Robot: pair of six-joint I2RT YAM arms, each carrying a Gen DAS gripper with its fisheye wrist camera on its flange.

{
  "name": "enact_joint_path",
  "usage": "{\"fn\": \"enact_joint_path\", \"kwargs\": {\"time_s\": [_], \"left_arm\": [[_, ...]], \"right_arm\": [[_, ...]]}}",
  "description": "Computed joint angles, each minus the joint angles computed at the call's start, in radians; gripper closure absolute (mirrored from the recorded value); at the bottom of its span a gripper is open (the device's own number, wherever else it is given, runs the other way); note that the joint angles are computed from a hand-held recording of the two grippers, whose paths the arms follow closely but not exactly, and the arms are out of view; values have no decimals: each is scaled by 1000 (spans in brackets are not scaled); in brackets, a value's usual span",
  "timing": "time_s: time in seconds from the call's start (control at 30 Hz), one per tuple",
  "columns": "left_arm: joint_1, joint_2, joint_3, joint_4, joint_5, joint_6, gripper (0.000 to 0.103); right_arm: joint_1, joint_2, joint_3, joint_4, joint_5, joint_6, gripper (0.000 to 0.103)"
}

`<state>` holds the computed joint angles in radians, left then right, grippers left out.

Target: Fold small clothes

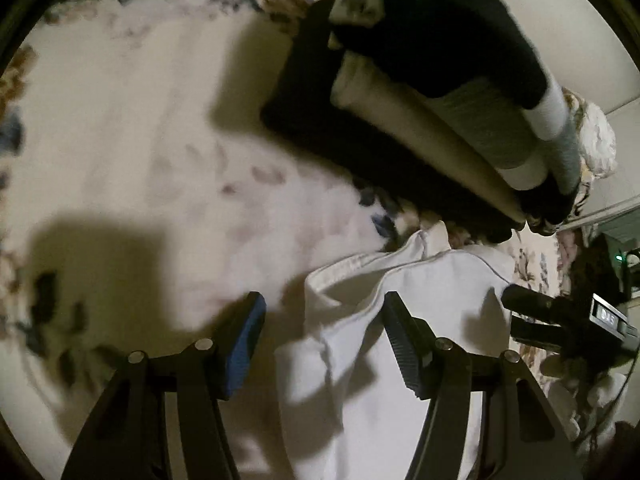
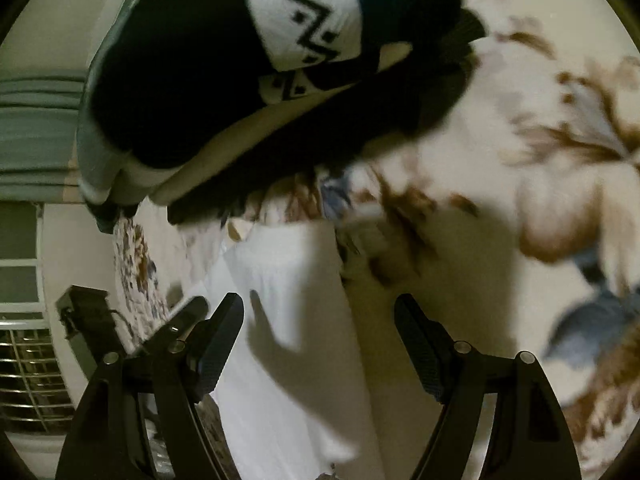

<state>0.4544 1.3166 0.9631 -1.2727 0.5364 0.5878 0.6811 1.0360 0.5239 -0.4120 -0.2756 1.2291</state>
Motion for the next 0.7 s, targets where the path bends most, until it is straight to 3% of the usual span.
{"fn": "enact_joint_path", "kwargs": {"time_s": [0.23,0.33,0.37,0.4,0.47,0.5,0.53,0.7], "left_arm": [[23,40,1,-33,98,100,44],[0,3,-12,-23,95,115,47],[-12,-18,-17,-13,90,110,52],[-32,-40,-26,3,82,88,70],[-58,-41,-22,25,70,69,91],[-59,-35,-12,17,74,73,93],[-64,-50,-8,15,76,74,95],[-59,-121,7,-10,88,92,97]], "right_arm": [[-86,72,-38,203,-123,-30,27],[-76,69,-21,168,-129,-68,36],[-62,80,-8,156,-122,-78,38],[-46,97,8,144,-106,-83,46],[-9,120,39,115,-66,-86,66],[4,123,51,94,-43,-91,81],[14,116,61,73,-22,-95,90],[73,65,81,22,60,-79,100]]}}
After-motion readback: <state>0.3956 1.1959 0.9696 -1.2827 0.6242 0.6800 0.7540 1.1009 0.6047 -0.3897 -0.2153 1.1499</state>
